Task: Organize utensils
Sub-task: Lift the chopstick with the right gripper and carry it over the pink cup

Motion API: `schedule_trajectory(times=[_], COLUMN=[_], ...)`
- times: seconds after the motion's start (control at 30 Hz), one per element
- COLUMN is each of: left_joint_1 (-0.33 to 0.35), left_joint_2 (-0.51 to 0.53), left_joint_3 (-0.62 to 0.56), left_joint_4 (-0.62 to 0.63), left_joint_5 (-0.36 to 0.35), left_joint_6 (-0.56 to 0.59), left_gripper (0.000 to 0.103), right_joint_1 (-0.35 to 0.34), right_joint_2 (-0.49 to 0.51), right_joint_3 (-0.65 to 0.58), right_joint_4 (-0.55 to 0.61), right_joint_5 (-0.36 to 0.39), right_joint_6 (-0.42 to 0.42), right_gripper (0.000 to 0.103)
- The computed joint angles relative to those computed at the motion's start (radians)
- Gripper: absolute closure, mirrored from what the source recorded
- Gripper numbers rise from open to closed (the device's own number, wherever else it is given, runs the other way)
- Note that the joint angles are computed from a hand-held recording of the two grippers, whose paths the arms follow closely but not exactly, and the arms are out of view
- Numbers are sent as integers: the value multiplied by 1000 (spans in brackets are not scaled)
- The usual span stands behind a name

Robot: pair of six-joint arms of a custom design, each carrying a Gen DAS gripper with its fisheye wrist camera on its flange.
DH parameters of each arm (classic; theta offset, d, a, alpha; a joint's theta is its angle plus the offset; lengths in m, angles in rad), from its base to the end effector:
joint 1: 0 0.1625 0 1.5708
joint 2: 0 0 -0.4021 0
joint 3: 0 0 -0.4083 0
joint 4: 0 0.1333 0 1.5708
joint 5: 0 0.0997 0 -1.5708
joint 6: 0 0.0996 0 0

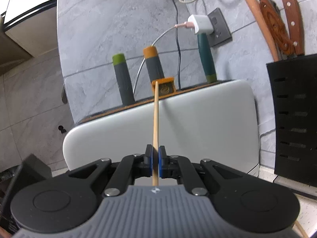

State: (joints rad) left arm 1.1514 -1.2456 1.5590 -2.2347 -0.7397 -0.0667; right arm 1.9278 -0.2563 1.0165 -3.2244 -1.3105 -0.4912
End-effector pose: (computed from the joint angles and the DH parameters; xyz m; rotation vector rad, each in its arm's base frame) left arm -0.0691 -0.6629 0.3888 0.2302 2.3322 -0.6497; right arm 0.4363 -0.7150 0.0005 -1.2475 2.3575 -1.2956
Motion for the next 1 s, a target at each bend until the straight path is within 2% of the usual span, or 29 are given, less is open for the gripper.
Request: schedule_trajectory(times=[0.4, 0.57, 0.73, 0.93, 1.0], left_joint_1=[-3, -3, -4, -4, -5], left_joint_2=[2, 2, -1, 1, 3], left_joint_3=[1, 1, 3, 3, 2], left_joint_4=[0, 1, 1, 1, 3], left_joint_5=[9, 6, 7, 13, 16], left_joint_6=[0, -1, -3, -7, -9], left_gripper=[93, 93, 92, 91, 91], right_joint_1=[-4, -11, -13, -15, -12], right_joint_2=[21, 4, -63, -157, -176], right_joint_3=[17, 54, 111, 166, 169], right_joint_4=[-72, -49, 72, 243, 296], right_joint_5=[3, -6, -44, -75, -102], right_joint_6=[-33, -67, -84, -54, -15], right_gripper=[102, 102, 102, 101, 101])
